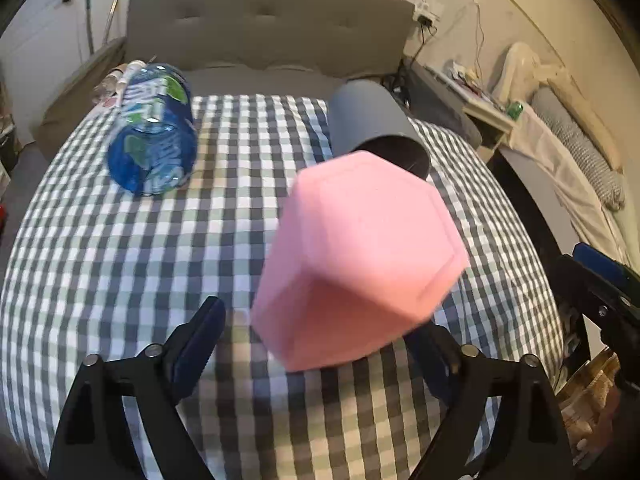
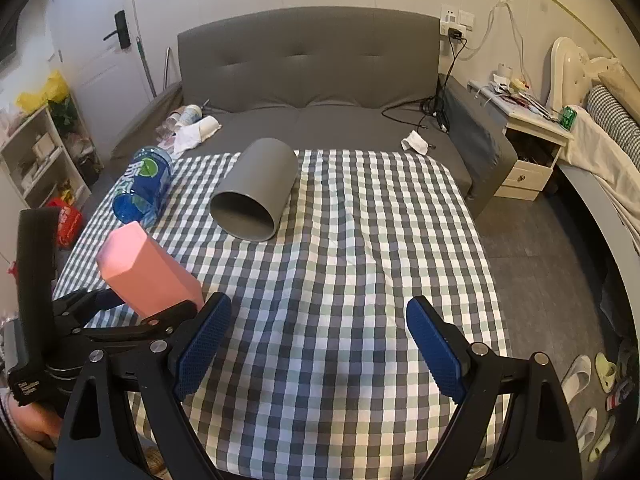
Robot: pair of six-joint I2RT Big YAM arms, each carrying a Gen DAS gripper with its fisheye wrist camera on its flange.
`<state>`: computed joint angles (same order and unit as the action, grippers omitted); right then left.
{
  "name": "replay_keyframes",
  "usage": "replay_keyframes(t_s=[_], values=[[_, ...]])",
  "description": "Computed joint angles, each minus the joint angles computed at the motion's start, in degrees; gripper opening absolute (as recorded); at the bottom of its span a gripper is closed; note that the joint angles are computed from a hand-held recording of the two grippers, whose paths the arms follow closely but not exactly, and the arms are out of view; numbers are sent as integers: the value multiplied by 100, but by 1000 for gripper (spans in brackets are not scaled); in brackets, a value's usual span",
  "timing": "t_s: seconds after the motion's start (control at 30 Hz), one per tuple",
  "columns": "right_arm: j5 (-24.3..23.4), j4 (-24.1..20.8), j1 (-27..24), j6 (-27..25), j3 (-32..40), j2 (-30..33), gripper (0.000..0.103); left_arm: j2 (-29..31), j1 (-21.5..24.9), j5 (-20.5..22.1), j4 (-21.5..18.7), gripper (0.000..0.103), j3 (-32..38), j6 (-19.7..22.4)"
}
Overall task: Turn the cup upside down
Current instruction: 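Lower the pink cup rim-down onto the tablecloth and open the left gripper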
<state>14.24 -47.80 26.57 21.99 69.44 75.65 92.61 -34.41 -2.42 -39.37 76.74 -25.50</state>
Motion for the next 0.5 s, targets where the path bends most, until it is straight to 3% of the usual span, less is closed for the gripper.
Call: replay_keyframes(t_s=[0.23, 0.5], values=[[78, 281, 162, -87, -270, -341, 90, -720, -133, -276, -73, 95, -516, 80], [370, 481, 694, 2, -617, -872, 90, -1844, -358, -1082, 459, 98, -1210, 239]])
